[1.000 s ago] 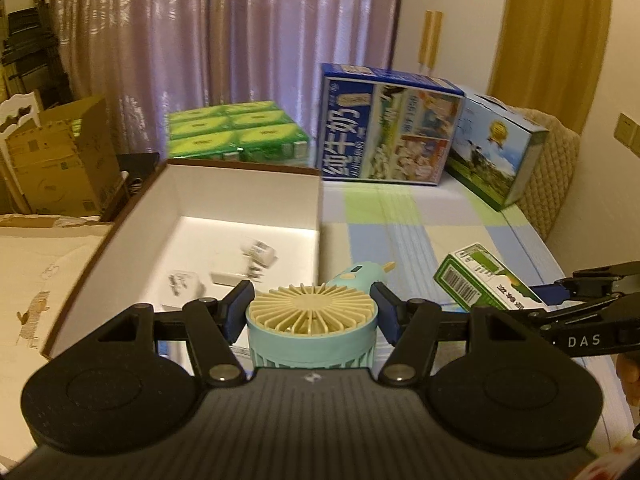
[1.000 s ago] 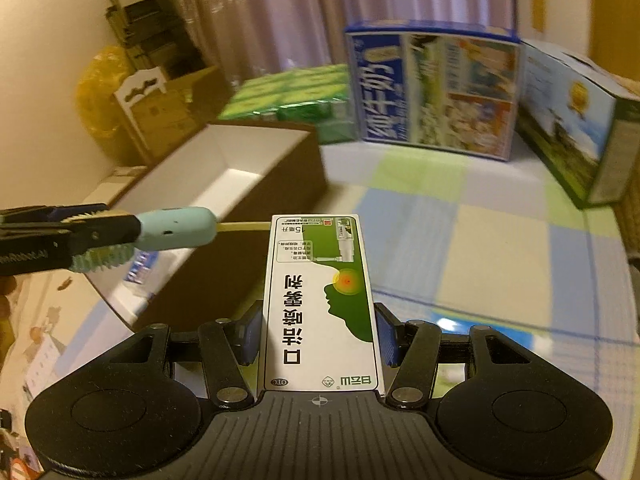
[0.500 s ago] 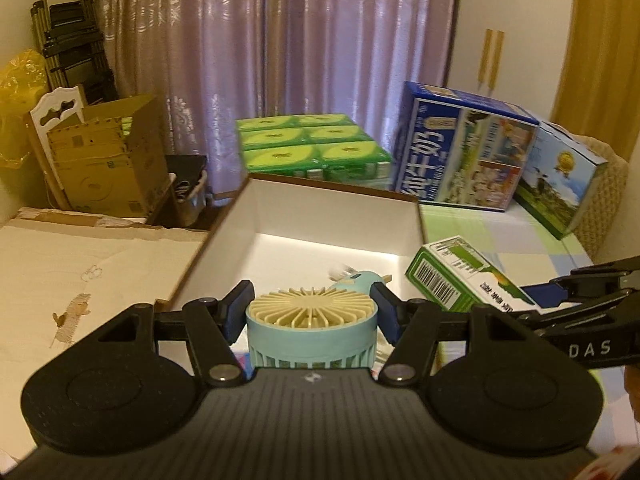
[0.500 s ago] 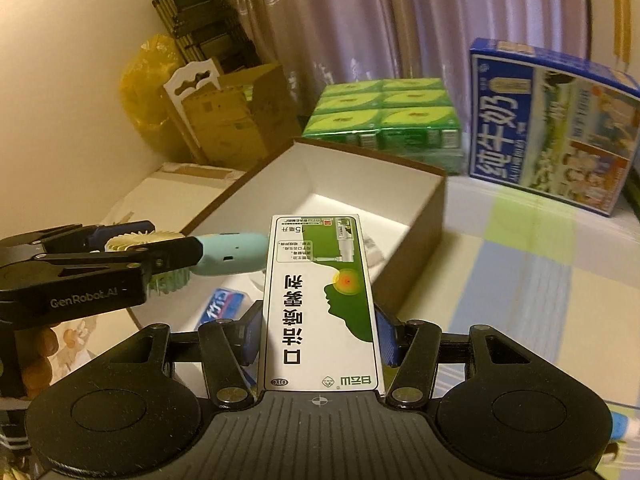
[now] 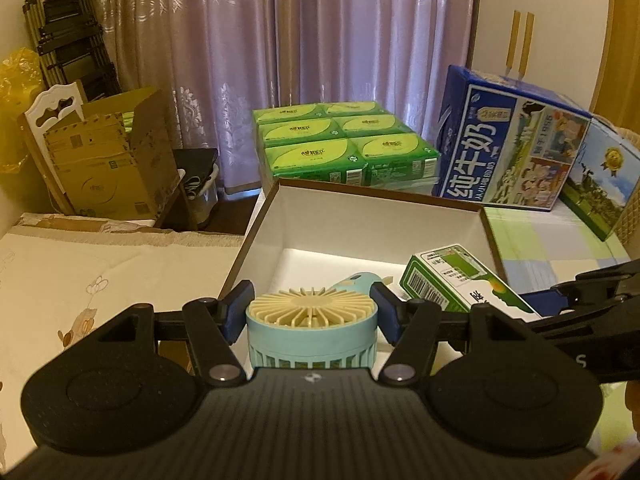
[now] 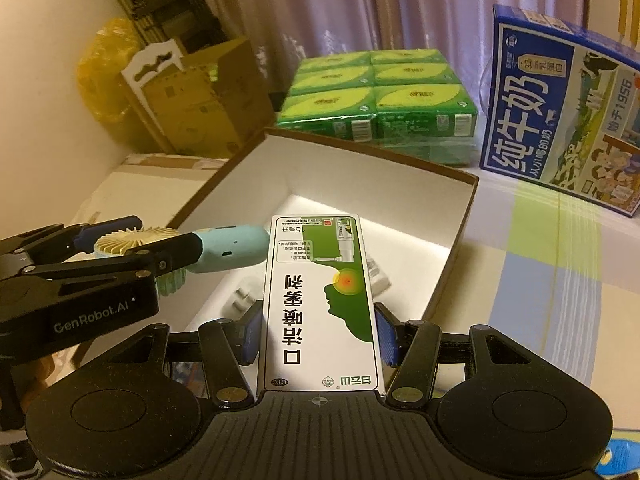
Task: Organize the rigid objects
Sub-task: 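Carry the fan and medicine box over the shoebox with both tools, then open the left tool to drop the fan while the right tool releases the medicine box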
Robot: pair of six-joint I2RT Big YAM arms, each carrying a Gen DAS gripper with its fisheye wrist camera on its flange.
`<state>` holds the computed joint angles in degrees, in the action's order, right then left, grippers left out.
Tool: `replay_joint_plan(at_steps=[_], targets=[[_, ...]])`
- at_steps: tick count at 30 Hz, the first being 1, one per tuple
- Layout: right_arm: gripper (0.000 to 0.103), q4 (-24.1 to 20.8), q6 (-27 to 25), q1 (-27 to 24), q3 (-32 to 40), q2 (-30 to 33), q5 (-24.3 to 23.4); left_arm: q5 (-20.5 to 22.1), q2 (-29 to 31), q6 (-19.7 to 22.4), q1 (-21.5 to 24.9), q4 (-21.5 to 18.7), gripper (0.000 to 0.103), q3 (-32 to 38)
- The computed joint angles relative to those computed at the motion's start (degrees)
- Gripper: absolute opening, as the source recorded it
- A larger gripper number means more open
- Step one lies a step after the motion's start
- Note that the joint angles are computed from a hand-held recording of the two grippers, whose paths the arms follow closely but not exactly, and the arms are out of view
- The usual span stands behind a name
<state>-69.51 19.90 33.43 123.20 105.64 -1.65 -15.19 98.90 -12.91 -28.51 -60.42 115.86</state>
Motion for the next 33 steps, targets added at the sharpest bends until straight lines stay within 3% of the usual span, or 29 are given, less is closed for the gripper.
replay_joint_plan(at_steps=[10,23,30,33], targets=[[0.052,-7.46,1.60,-1.34,13.64,10.58,3.70,2.48,10.06,3.05,2.09,-2.55,0.059,10.66],[0.052,-13.13,1.93,-2.19,25.96,18.63,7.24,4.40,20.25,4.36,3.31,-6.81,0.060,23.44],[0.053,-12.46,0.54,-2.49,27.12,19.81,7.09,7.40,24.00,4.68,4.20,-11.01,0.060,29.52],[0.056,-10.77,-1.86,-2.25,24.40,18.19,6.44,6.95,22.82,5.60,4.15,-9.75,0.062,27.55]])
